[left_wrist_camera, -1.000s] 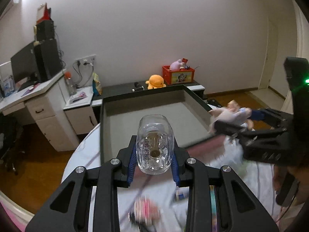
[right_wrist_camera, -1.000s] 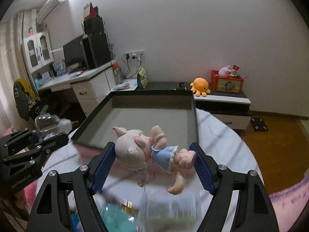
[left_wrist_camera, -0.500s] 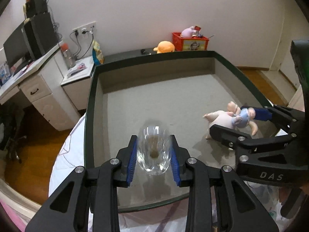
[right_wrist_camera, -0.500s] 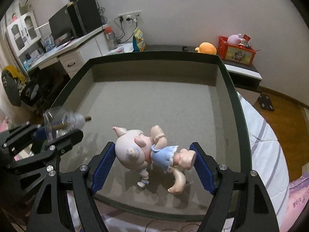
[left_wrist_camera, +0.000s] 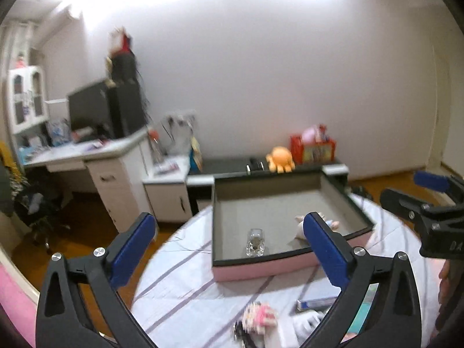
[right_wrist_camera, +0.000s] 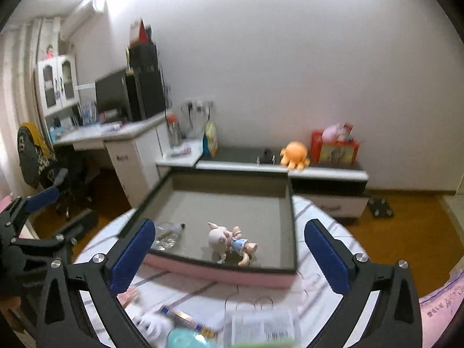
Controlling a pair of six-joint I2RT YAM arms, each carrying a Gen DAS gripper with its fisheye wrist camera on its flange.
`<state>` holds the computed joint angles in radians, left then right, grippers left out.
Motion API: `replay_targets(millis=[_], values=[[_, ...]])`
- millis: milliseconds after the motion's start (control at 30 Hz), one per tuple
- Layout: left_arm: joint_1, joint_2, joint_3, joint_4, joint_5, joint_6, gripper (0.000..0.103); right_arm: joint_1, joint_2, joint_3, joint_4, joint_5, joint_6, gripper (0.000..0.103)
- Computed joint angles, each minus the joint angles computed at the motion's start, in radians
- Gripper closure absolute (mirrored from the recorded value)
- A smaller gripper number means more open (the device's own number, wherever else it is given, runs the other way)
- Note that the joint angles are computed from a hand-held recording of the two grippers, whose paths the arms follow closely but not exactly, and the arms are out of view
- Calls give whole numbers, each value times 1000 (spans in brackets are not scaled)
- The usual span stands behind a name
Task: Organize rigid objects
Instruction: 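Carry the bottle and doll into the pink box while both tools open to release, then withdraw both open tools from the pink box, then grasp the copper cup with the left tool while the right tool grasps the white toy figure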
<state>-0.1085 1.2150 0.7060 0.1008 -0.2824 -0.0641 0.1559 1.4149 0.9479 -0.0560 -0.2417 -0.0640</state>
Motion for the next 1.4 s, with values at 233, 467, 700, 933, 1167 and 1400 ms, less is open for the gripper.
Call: replay_targets(millis=[233,467,700,933,1167,1400], values=[[-308,-469,-198,-153,-356,-52,0,-38,-517,-316,-25,30,-13,0],[-643,-634,-200,-386,-649,-150,0,-110,-876,-389,-234,7,-25,0],[-894,-657,-170,-567,-892,-311,0,-190,-1068,-390,-392,-41,-21,0],[-953,-619,-177,-664,-918,-434,0,-222,-1112,-417,-433,-56,-32,0],[-850,-634,-264,-627,-780,-426,0,-178,-1083,-509,-426,-11,-55,0],[-616,-627,-390,-527,-526,-368,0,-77,-799,-633,-223,36,-14,0]])
